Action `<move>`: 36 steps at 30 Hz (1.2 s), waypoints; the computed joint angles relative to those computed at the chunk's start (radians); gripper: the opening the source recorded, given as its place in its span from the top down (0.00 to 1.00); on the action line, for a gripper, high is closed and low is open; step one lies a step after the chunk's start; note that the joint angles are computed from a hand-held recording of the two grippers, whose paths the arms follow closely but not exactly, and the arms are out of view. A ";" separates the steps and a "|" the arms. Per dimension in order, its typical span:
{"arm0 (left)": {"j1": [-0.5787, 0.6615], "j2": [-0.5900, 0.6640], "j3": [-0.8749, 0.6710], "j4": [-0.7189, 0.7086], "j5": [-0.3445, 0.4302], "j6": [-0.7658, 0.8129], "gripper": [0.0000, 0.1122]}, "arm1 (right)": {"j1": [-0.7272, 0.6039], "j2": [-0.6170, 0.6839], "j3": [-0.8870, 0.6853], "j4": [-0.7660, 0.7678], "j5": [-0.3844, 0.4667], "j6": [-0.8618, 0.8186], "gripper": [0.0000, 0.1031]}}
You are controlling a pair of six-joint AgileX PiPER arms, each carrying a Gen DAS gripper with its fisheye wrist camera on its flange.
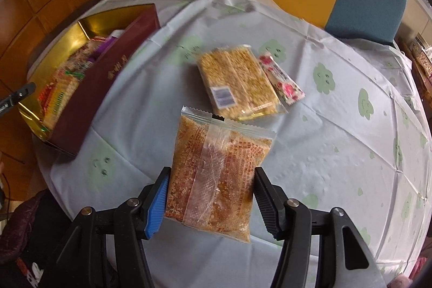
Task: Organize snacks
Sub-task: 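Carry the red bar into the tin and open the left gripper while the right gripper holds the orange bag, then lower the orange cracker bag into the gold tin and open the right gripper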
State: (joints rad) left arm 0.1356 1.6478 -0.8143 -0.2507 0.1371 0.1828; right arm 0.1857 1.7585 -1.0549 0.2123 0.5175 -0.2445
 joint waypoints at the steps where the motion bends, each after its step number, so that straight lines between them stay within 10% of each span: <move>1: 0.003 -0.001 0.001 -0.021 0.001 0.021 0.68 | 0.012 -0.004 -0.019 0.035 0.005 -0.024 0.42; 18: 0.058 0.004 0.010 -0.324 0.016 0.334 0.68 | 0.324 0.404 -0.724 0.073 0.192 0.054 0.37; 36: -0.008 -0.048 0.039 0.034 -0.009 -0.016 0.68 | 0.287 0.177 -0.353 0.130 -0.041 0.006 0.37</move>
State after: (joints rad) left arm 0.1276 1.5994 -0.7750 -0.2168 0.1276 0.1671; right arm 0.4725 1.9354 -1.4078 0.3428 0.4762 -0.2382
